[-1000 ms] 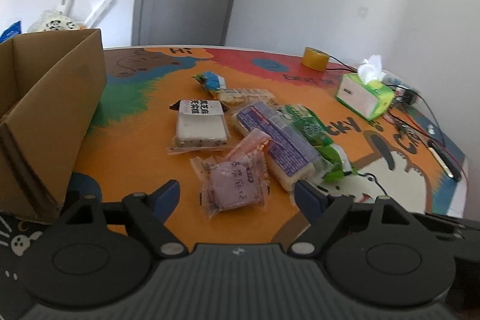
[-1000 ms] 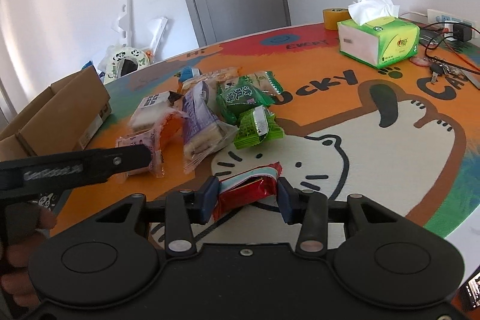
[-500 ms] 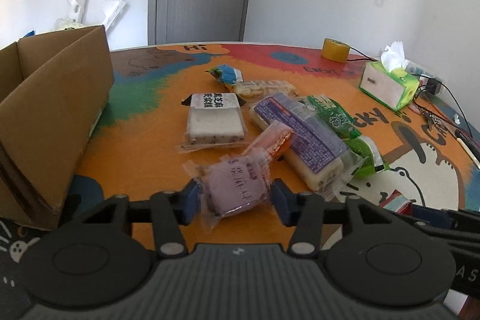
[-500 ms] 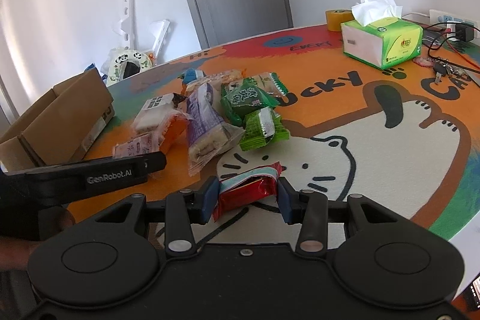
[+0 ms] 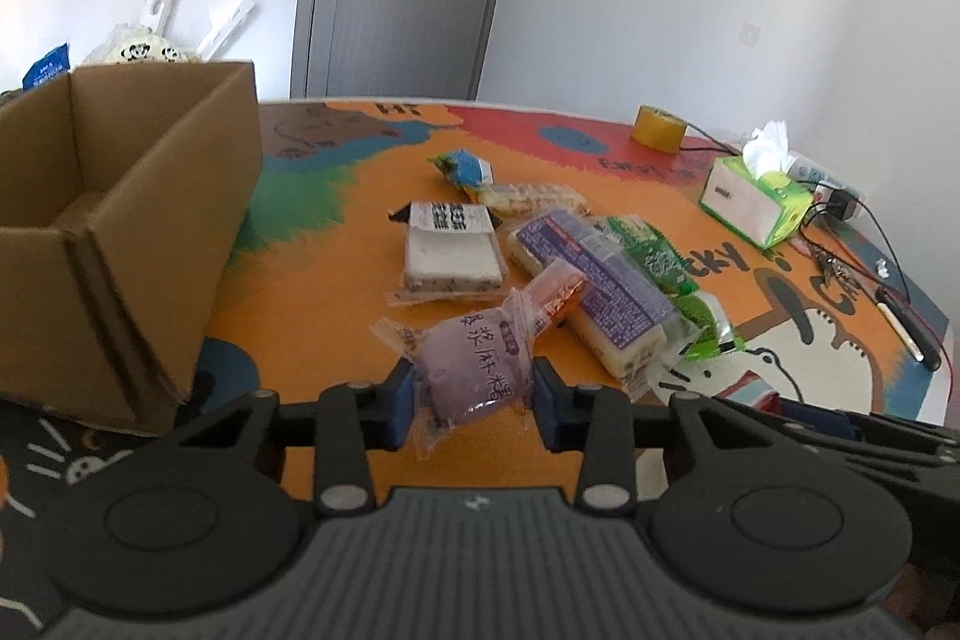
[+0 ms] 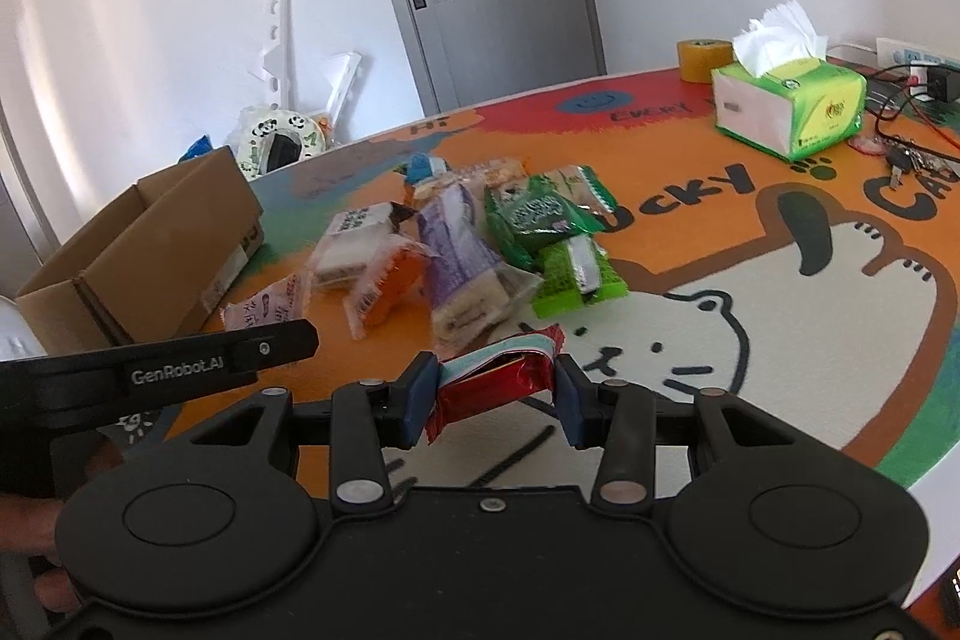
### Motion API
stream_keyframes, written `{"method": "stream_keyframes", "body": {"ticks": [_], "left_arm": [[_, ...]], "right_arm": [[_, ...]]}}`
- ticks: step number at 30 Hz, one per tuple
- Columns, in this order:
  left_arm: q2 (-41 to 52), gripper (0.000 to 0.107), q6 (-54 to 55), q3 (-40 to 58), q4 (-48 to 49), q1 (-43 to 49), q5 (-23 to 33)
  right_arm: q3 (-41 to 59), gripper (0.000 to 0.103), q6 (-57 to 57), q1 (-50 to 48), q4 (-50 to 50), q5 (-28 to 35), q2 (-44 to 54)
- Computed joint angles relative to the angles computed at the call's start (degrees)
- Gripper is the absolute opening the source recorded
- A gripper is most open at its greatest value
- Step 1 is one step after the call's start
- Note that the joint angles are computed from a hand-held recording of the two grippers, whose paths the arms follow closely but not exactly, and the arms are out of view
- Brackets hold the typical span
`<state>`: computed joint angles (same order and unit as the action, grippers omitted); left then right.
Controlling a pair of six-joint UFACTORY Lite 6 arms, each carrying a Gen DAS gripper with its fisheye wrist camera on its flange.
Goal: Organize snacks
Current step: 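Carry both packets over the cardboard box and open both grippers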
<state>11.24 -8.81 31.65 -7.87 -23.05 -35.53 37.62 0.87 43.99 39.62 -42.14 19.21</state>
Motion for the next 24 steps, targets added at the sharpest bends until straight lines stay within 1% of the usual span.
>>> {"method": "stream_keyframes", "body": {"ticks": [7, 14, 18, 24], "left_arm": [[-8.8, 0.038, -1.1, -4.5, 3.5, 2.2, 1.5], [-18.1, 0.038, -2.1, -7.8, 5.6, 5.2, 4.5], [-22.3, 0.038, -3.5, -8.8, 7.8, 7.6, 6.2], [-26.4, 0.038, -6.7, -9.4, 12.3, 11.8, 7.8]], "right_arm": [[1.8, 0.043, -3.3, 2.0, 2.7, 0.0, -1.5], [5.8, 0.043, -5.1, 2.7, 3.0, 2.7, -2.5], [9.1, 0.043, -9.0, 3.7, 5.5, 3.4, -1.8], [13.5, 0.043, -11.4, 4.5, 5.8, 4.5, -0.5]]}}
